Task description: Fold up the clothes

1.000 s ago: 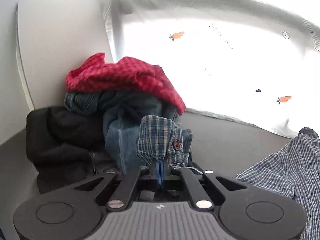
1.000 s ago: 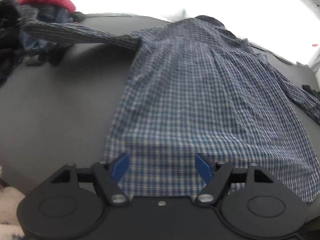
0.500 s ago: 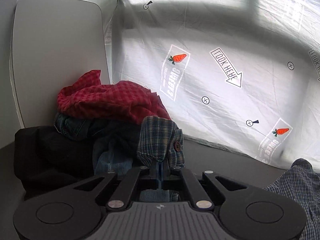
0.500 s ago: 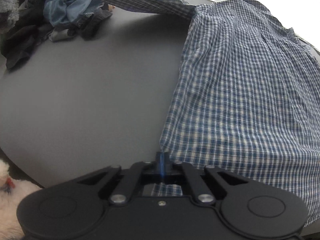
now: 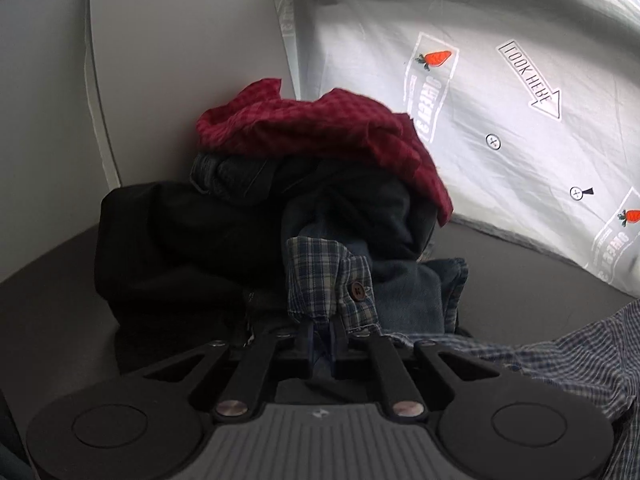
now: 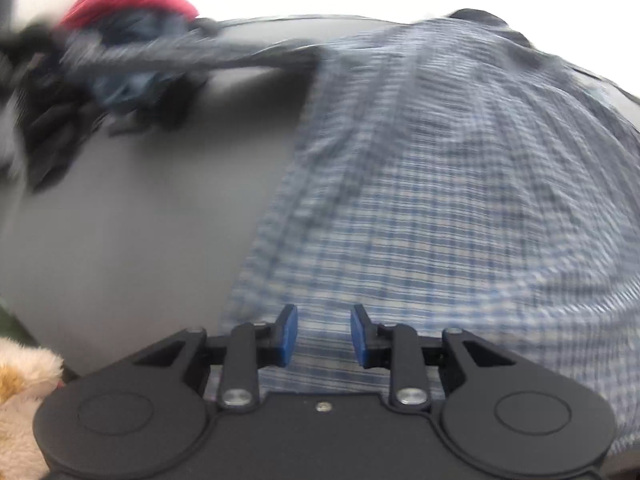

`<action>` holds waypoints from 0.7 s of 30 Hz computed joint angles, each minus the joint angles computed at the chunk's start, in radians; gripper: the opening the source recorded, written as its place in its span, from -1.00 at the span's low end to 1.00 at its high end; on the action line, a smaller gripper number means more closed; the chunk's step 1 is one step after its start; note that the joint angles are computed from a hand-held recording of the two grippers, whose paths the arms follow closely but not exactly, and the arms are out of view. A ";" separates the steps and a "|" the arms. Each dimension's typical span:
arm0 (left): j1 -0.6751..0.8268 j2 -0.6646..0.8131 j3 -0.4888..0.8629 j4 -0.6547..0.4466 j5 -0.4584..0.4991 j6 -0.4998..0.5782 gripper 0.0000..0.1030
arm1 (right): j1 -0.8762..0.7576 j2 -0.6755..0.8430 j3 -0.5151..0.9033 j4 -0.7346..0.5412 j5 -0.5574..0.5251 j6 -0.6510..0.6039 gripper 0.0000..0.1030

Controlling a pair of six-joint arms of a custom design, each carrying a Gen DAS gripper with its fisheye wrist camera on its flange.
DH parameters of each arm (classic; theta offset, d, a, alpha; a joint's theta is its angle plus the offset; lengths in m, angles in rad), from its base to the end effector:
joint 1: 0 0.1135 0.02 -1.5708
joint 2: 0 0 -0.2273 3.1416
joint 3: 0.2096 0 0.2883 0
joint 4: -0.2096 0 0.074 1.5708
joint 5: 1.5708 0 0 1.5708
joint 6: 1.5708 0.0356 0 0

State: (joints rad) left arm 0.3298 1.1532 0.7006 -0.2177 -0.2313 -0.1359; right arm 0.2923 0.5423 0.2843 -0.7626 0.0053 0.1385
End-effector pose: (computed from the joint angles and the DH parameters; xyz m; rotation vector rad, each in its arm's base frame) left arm 0.2744 0.1025 0.1844 -0.6397 2.1519 0.3640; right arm 0.1634 0.0490 0.1234 -0.1977 2.5914 0.1501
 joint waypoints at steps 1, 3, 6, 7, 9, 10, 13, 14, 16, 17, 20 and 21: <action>0.006 -0.032 -0.039 -0.026 -0.019 -0.007 -0.72 | -0.066 -0.043 -0.009 -0.036 -0.011 -0.022 -0.42; 0.020 -0.106 -0.119 -0.075 -0.039 -0.007 -0.67 | -0.193 -0.100 -0.016 -0.093 -0.035 -0.072 -0.42; 0.025 -0.213 -0.228 -0.131 -0.053 0.046 -0.61 | -0.408 -0.144 -0.021 -0.151 -0.102 -0.175 -0.41; 0.014 -0.242 -0.255 -0.135 -0.070 0.059 -0.58 | -0.477 -0.136 -0.016 -0.156 -0.125 -0.211 -0.41; -0.011 -0.297 -0.306 -0.137 -0.108 0.077 -0.52 | -0.577 -0.040 0.010 -0.105 -0.161 -0.265 -0.40; -0.020 -0.314 -0.322 -0.135 -0.122 0.081 -0.51 | -0.607 0.012 0.025 -0.076 -0.171 -0.280 -0.40; -0.036 -0.297 -0.331 -0.113 -0.161 0.103 -0.36 | -0.651 0.093 0.060 -0.034 -0.194 -0.310 -0.38; -0.040 -0.276 -0.327 -0.100 -0.177 0.115 -0.27 | -0.660 0.111 0.070 -0.026 -0.201 -0.319 -0.35; -0.037 -0.233 -0.321 -0.102 -0.215 0.139 -0.18 | -0.635 0.115 0.064 -0.004 -0.187 -0.310 -0.24; -0.023 -0.215 -0.317 -0.117 -0.218 0.149 -0.16 | -0.630 0.110 0.062 -0.006 -0.182 -0.308 -0.19; 0.068 -0.194 -0.296 -0.201 -0.135 0.126 -0.01 | -0.639 0.107 0.062 -0.015 -0.177 -0.311 -0.12; 0.103 -0.210 -0.293 -0.234 -0.090 0.108 0.01 | -0.646 0.107 0.064 -0.019 -0.175 -0.307 -0.09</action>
State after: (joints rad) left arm 0.4326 0.9428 0.4077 -0.4521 -0.3214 -0.0278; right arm -0.3540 0.6494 0.3482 -0.7812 -0.1697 -0.1683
